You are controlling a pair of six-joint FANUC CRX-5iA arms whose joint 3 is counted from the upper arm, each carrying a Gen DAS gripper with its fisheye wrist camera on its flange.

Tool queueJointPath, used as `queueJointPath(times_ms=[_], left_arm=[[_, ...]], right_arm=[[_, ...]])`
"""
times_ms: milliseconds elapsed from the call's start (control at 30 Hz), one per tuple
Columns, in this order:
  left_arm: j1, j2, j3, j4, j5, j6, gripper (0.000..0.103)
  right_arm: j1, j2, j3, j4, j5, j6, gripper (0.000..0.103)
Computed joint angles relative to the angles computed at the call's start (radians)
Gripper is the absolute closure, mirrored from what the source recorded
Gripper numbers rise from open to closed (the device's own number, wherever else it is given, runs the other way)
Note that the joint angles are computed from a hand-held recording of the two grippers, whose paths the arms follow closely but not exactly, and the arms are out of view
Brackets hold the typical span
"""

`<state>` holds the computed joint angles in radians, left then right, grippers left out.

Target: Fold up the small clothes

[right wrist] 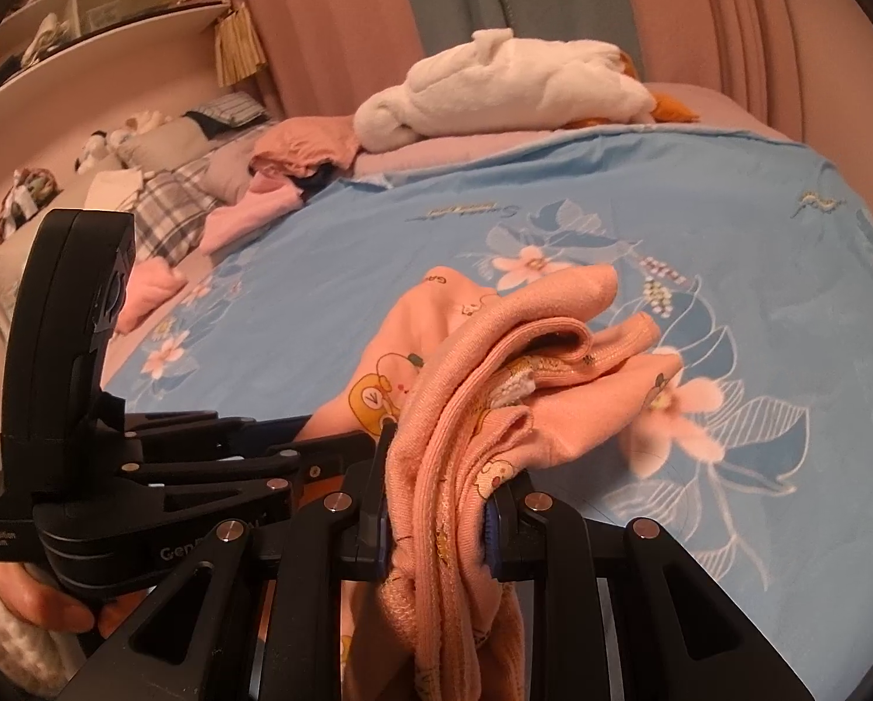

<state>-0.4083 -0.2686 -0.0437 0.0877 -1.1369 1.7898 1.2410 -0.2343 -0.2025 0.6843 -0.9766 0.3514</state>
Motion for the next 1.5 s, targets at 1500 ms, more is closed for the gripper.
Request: queueJointPath(times_ms=[1500], left_arm=[[-0.004, 0.182, 0.123, -0.024, 0.031, -0.007, 0.078]], right_arm=[[-0.198, 0.041, 0.027, -0.12, 0.118, 0.154, 0.078]])
